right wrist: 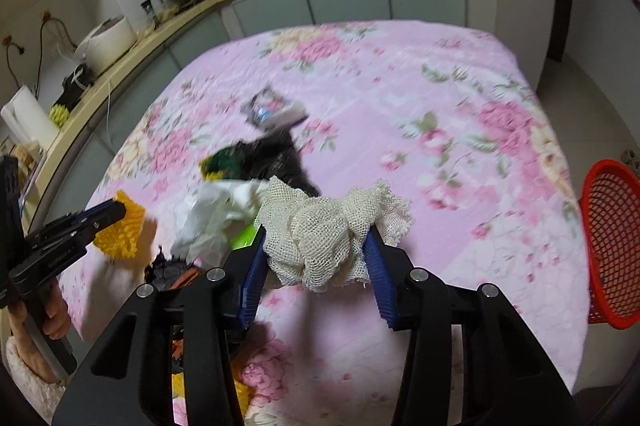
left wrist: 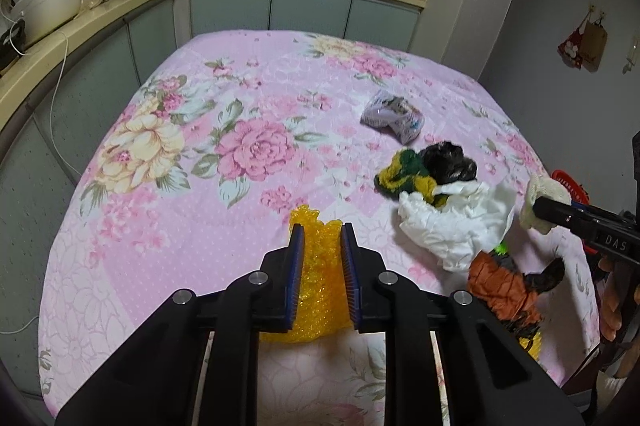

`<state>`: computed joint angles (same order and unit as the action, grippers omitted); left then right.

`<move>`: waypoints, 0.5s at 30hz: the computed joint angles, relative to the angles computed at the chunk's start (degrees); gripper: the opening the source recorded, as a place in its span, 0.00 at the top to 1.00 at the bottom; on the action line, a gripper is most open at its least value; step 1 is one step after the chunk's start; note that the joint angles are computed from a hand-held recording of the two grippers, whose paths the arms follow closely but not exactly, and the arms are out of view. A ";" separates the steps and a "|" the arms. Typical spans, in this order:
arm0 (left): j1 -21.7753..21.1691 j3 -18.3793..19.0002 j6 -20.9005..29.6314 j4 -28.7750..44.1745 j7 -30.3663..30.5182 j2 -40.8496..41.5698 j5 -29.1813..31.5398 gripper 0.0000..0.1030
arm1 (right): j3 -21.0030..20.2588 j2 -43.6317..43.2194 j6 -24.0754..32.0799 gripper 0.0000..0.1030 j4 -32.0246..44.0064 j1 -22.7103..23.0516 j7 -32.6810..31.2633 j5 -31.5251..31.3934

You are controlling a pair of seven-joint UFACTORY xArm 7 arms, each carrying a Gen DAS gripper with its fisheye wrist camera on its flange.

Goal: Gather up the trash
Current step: 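Lift the yellow bubble wrap with the left tool while the right tool grasps the beige mesh net, then carry the bubble wrap and mesh net in both tools over the red wastebasket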

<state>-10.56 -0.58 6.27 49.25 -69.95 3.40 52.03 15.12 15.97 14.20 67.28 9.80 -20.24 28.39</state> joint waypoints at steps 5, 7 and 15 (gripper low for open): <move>0.16 0.07 0.48 1.20 -3.31 -0.75 3.81 0.83 | -0.32 -0.86 -1.95 0.57 -0.10 -0.75 0.18 0.46; 0.34 -0.22 0.89 2.14 -4.18 -0.81 4.95 0.83 | -0.44 -1.22 -2.84 0.57 0.09 -1.03 0.27 0.45; -0.27 -0.95 3.70 9.13 -7.48 0.48 10.79 0.83 | -0.37 -2.58 -6.23 0.57 0.69 -2.05 0.40 0.26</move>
